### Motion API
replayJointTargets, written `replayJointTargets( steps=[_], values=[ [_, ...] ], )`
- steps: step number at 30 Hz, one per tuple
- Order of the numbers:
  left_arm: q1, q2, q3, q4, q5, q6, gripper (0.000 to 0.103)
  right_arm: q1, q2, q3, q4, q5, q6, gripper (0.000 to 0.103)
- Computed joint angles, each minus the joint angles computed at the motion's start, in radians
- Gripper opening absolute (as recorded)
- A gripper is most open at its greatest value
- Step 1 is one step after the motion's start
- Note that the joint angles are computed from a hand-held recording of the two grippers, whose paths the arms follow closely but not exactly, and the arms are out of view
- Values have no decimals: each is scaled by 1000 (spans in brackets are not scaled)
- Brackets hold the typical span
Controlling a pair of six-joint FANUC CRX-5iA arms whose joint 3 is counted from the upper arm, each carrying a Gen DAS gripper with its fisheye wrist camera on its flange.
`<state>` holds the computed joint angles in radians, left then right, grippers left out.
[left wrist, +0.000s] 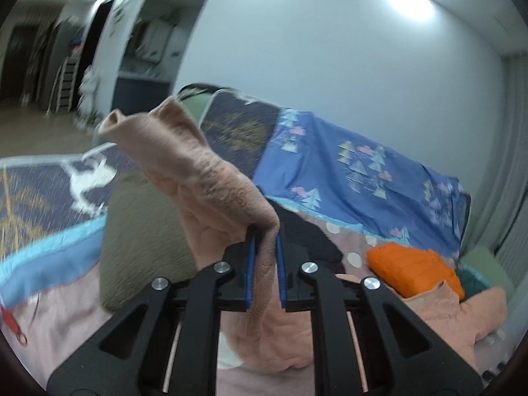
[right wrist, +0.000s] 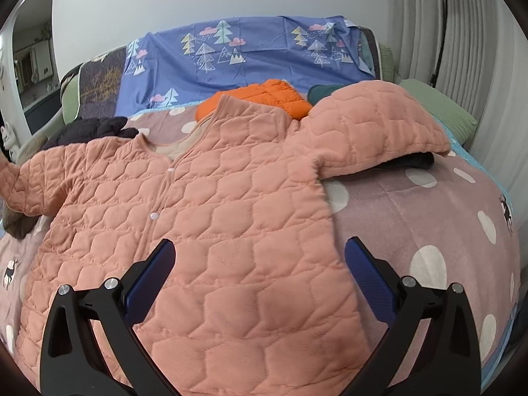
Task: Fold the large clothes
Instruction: 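Fold the held sleeve across the jacket body with the left tool, release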
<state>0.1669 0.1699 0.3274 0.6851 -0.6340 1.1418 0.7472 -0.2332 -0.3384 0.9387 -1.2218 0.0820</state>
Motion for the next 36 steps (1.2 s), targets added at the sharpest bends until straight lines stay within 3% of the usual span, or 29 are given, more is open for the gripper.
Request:
replayJointTargets(
  steps=[6, 13, 14, 15, 17, 18, 20, 24, 27, 29, 31, 33, 34, 36],
  values=[
    [-198, 106, 234, -120, -84, -52, 11, -24, -72, -60, 11, -3, -68, 102],
    [-418, 313, 522, -218, -303, -75, 15, -42, -141, -117, 6, -46, -116, 102],
    [-444, 336, 538, -227, -326, -70, 24, -43, -147, -123, 4, -52, -120, 102],
    [-459, 348, 542, -230, -341, -72, 39, -41, -156, -130, 1, -62, -124, 102],
    [-501, 355, 515, -259, -363, -83, 54, -47, -169, -139, -13, -70, -123, 102],
    [-510, 355, 507, -271, -376, -91, 59, -52, -175, -142, -21, -69, -117, 102],
    [-534, 347, 476, -302, -394, -130, 59, -63, -185, -145, -35, -61, -97, 102],
    [-538, 263, 340, -373, -323, -166, 59, -99, -193, -128, -74, 13, -25, 102],
    [-500, 222, 290, -419, -312, -150, 59, -156, -190, -95, -125, 168, 57, 101],
    [-459, 202, 273, -444, -314, -106, 58, -213, -166, -63, -165, 304, 141, 91],
    [-421, 194, 272, -456, -326, -55, 57, -276, -94, 19, -267, 408, 292, 72],
    [-382, 188, 273, -480, -341, -1, 56, -329, -7, 131, -423, 441, 463, 61],
    [-366, 185, 270, -487, -349, 14, 56, -364, 63, 220, -533, 434, 571, 60],
    [-338, 183, 269, -483, -367, 22, 56, -403, 156, 324, -619, 410, 656, 60]
  ],
)
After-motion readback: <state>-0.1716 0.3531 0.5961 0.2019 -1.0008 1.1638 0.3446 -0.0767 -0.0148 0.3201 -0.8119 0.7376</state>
